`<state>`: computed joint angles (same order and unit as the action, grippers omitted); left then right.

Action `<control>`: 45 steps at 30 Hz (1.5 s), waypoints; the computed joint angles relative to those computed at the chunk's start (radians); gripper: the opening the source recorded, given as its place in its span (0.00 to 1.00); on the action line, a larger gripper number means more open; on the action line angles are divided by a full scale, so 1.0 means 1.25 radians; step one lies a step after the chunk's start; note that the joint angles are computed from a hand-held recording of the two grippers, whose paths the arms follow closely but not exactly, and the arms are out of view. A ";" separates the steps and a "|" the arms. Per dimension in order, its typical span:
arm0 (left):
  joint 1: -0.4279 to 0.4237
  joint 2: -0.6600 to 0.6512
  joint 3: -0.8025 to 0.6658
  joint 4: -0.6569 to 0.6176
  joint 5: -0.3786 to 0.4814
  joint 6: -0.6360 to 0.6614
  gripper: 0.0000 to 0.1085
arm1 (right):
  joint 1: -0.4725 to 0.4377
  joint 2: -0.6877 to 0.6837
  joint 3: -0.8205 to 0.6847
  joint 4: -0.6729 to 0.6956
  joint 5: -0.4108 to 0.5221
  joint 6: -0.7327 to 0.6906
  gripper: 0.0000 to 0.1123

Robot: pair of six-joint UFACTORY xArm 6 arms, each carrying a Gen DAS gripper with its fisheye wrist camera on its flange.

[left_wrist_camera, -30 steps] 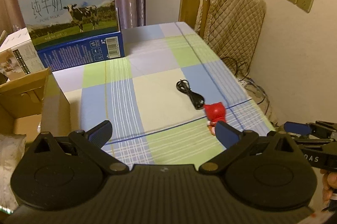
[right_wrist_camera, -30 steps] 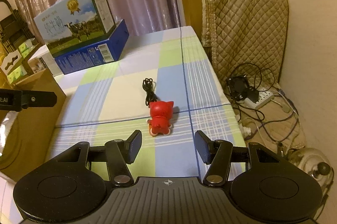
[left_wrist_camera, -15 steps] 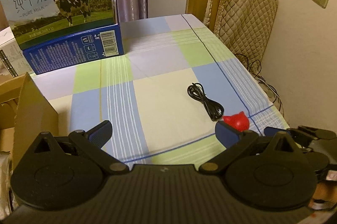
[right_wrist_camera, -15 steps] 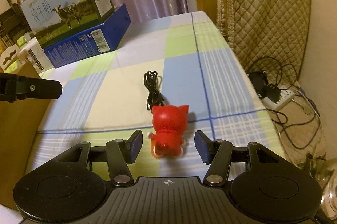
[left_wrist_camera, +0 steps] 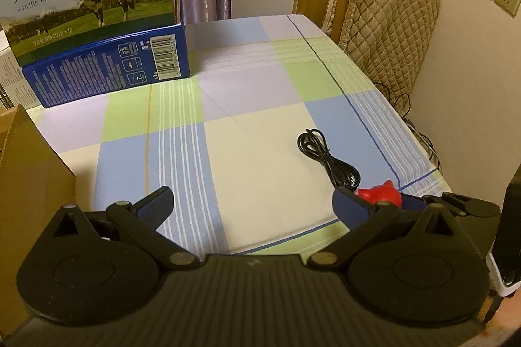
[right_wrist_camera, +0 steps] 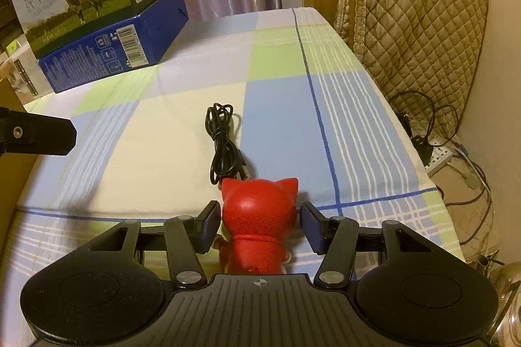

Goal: Organize objects
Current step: 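Lower the right tool onto the red cat toy and close it, then close the left tool on the black cable while the right tool holds the toy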

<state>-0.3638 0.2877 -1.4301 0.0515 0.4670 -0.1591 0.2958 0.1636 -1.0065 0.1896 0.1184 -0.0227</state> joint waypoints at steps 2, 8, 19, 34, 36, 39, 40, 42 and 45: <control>0.000 0.006 -0.007 0.003 0.004 -0.006 0.94 | 0.003 0.003 -0.001 0.012 -0.002 -0.017 0.39; -0.002 0.025 -0.025 -0.009 0.013 0.000 0.94 | -0.001 -0.001 0.007 -0.036 -0.012 0.005 0.39; -0.028 0.123 -0.119 -0.082 0.014 0.034 0.82 | -0.045 -0.020 0.019 0.022 -0.025 -0.077 0.39; -0.068 0.262 -0.252 -0.169 -0.014 0.063 0.49 | -0.066 0.021 -0.045 0.204 -0.008 -0.287 0.39; -0.070 0.282 -0.279 -0.168 -0.004 0.058 0.46 | -0.069 0.021 -0.044 0.191 -0.010 -0.276 0.39; -0.071 0.310 -0.313 -0.169 0.014 0.048 0.40 | -0.072 0.020 -0.043 0.195 -0.008 -0.274 0.39; -0.073 0.313 -0.315 -0.161 0.013 0.046 0.37 | -0.073 0.020 -0.042 0.193 -0.008 -0.272 0.39; -0.077 0.315 -0.319 -0.138 0.014 0.052 0.28 | -0.076 0.019 -0.039 0.186 -0.008 -0.263 0.39; -0.075 0.297 -0.295 -0.159 0.015 0.068 0.15 | -0.076 0.010 -0.032 0.196 -0.004 -0.267 0.39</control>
<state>-0.4578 0.6594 -1.7986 -0.1466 0.4854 -0.0737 0.2011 0.1762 -1.0462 0.4347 0.1136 -0.3562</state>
